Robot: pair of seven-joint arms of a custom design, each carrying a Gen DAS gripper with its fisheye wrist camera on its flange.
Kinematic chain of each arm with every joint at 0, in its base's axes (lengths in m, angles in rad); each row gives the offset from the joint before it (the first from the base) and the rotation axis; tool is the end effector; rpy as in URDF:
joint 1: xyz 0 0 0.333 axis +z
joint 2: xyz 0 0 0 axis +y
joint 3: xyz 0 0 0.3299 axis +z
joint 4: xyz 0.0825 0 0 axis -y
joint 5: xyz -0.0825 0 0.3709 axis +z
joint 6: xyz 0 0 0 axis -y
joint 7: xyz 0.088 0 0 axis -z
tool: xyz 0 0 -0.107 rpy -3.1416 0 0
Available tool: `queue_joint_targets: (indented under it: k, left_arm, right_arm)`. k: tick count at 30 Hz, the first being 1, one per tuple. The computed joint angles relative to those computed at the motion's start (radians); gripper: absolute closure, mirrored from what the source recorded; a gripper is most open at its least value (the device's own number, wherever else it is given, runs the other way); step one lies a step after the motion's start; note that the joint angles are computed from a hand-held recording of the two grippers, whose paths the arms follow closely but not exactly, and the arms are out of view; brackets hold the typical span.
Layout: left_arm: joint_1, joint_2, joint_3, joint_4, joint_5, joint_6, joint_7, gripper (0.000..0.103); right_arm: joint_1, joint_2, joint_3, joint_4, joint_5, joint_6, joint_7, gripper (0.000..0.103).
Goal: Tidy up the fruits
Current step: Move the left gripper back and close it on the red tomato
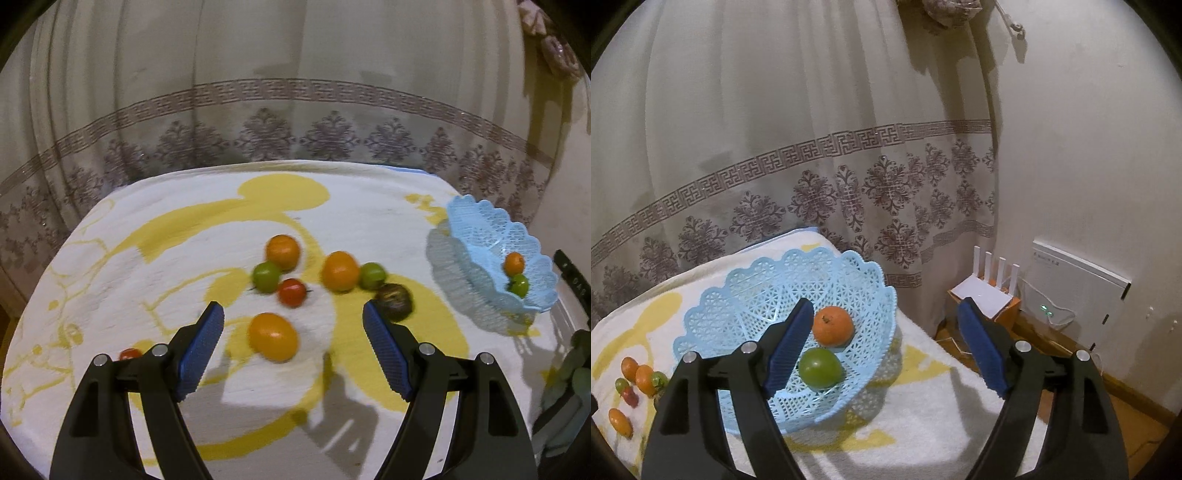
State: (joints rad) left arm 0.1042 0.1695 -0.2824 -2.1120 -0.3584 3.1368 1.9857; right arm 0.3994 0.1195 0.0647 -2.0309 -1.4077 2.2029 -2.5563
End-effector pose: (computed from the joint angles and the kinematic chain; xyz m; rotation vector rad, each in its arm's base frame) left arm 0.6031 -0.0690 0.4592 -1.5470 1.9115 -0.8853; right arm 0.5396 0.2310 0.4383 -0.8598 2.1013 -1.1969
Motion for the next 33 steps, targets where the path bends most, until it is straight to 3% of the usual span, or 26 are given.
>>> queue_joint_targets:
  k: [4, 7, 12, 18, 28, 33]
  left_arm:
    - [0.062, 0.000, -0.039, -0.008, -0.060, 0.010, 0.064, 0.026]
    - [0.075, 0.004, -0.032, -0.005, -0.073, 0.021, 0.077, 0.026]
    - [0.131, 0.013, -0.058, 0.007, -0.119, 0.022, 0.117, 0.026]
    - [0.145, 0.024, -0.028, 0.012, -0.112, 0.011, 0.115, 0.026]
    - [0.146, 0.051, 0.030, 0.021, -0.068, -0.042, 0.097, 0.026]
    - [0.160, 0.062, 0.025, 0.021, -0.078, -0.066, 0.118, 0.026]
  right_arm:
    - [0.022, -0.002, 0.014, 0.007, 0.003, -0.054, -0.012, 0.021]
    - [0.037, 0.006, 0.025, 0.022, 0.001, -0.039, -0.024, 0.021]
    - [0.067, 0.060, 0.028, 0.094, -0.013, 0.045, -0.091, 0.021]
    - [0.101, 0.144, 0.007, 0.202, 0.029, 0.181, -0.184, 0.021]
    - [0.164, 0.235, -0.051, 0.309, 0.142, 0.304, -0.322, 0.021]
    - [0.189, 0.272, -0.072, 0.349, 0.195, 0.338, -0.389, 0.021]
